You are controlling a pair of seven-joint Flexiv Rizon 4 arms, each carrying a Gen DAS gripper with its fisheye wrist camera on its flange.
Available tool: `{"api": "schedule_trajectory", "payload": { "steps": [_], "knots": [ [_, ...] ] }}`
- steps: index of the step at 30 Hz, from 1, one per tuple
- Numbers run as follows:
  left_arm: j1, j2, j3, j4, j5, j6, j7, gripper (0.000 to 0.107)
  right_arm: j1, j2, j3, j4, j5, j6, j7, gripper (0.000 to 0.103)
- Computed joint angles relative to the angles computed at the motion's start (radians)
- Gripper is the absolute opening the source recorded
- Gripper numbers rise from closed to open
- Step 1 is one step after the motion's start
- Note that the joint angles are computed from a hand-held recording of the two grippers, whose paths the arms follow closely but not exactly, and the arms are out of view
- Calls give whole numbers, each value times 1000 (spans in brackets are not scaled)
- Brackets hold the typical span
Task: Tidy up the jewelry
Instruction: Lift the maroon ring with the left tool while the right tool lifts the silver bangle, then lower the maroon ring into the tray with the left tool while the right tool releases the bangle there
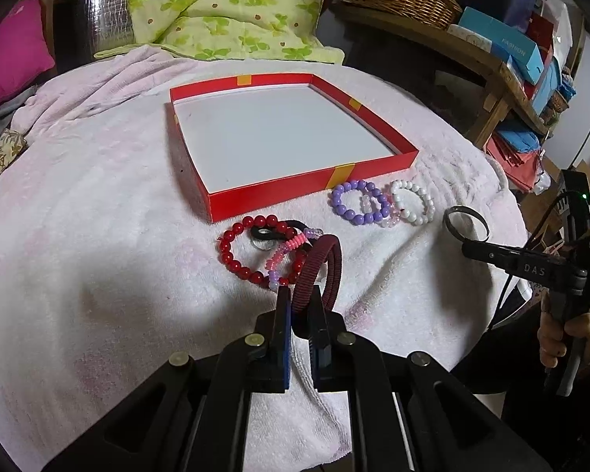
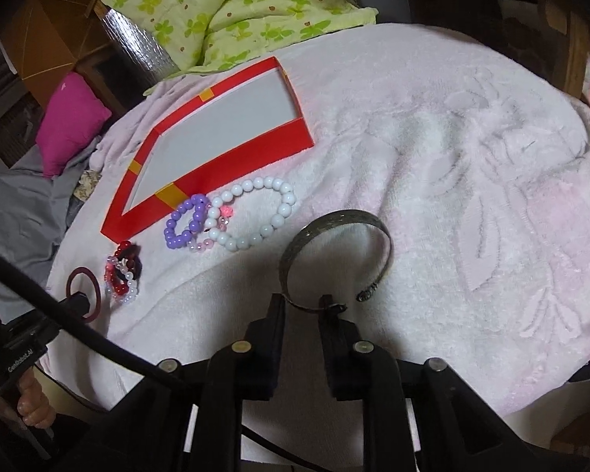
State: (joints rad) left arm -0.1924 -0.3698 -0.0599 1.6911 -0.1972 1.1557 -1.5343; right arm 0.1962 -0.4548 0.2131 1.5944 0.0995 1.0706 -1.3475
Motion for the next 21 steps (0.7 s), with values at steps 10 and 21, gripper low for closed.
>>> {"api": "schedule_trajectory", "payload": {
  "steps": [10, 21],
  "knots": [
    [11, 3, -14, 7, -33, 7, 13, 8, 121, 28, -157, 96, -411, 67, 163, 82],
    [9, 10, -8, 19, -33, 17, 7, 8, 77, -12, -113, 33, -352, -15, 165, 63]
  ]
}}
